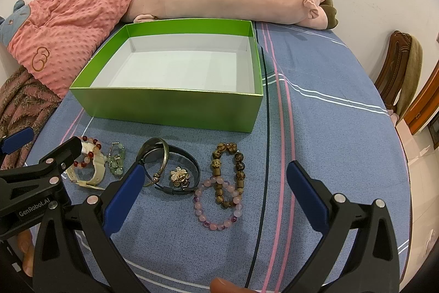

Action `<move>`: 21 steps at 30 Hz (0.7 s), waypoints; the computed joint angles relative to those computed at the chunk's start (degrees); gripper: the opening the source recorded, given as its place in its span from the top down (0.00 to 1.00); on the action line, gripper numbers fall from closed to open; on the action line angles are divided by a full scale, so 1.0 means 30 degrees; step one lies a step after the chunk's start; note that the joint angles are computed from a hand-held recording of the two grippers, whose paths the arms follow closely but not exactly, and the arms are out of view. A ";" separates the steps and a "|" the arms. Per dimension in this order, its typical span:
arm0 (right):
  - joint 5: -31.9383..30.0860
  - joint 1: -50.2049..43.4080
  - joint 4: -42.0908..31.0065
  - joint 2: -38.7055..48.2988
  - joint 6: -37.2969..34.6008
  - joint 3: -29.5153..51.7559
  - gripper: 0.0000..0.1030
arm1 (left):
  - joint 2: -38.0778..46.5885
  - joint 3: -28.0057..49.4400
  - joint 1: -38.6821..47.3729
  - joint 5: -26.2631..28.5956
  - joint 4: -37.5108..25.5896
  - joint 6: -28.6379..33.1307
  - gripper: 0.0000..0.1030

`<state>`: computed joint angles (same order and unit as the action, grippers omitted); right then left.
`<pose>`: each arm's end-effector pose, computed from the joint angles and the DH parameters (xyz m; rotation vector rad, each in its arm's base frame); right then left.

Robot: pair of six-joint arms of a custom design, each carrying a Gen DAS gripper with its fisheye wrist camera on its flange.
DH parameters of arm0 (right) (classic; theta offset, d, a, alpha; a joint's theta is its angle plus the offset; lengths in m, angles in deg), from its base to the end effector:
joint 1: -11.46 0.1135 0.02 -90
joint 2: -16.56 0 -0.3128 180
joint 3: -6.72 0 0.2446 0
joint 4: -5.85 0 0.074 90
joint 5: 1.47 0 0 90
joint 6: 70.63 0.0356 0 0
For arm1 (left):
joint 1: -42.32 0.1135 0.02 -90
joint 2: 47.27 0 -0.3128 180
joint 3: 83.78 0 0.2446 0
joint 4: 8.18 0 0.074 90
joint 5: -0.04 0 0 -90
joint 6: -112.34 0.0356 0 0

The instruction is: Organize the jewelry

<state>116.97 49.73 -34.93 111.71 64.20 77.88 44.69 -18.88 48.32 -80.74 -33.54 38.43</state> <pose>0.2589 0.1827 0.2303 0.2834 2.4773 -0.1026 0.3140 0.0273 0.2283 0.2845 2.4530 -0.0345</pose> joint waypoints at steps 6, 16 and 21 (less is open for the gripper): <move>-0.0003 0.0000 0.0013 0.0022 -0.0001 -0.0003 0.01 | -0.0029 0.0020 -0.0063 -0.0081 -0.0028 -0.0027 0.02; -0.0013 -0.0011 0.0031 0.0040 -0.0013 -0.0010 0.01 | -0.0029 0.0012 -0.0075 -0.0109 -0.0026 -0.0021 0.02; 0.0002 0.0000 0.0023 0.0042 -0.0004 -0.0009 0.01 | -0.0032 0.0026 -0.0098 -0.0141 -0.0043 -0.0025 0.02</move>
<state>116.98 49.73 -34.86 111.84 64.19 77.85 44.60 -18.80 48.03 -81.17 -33.66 38.35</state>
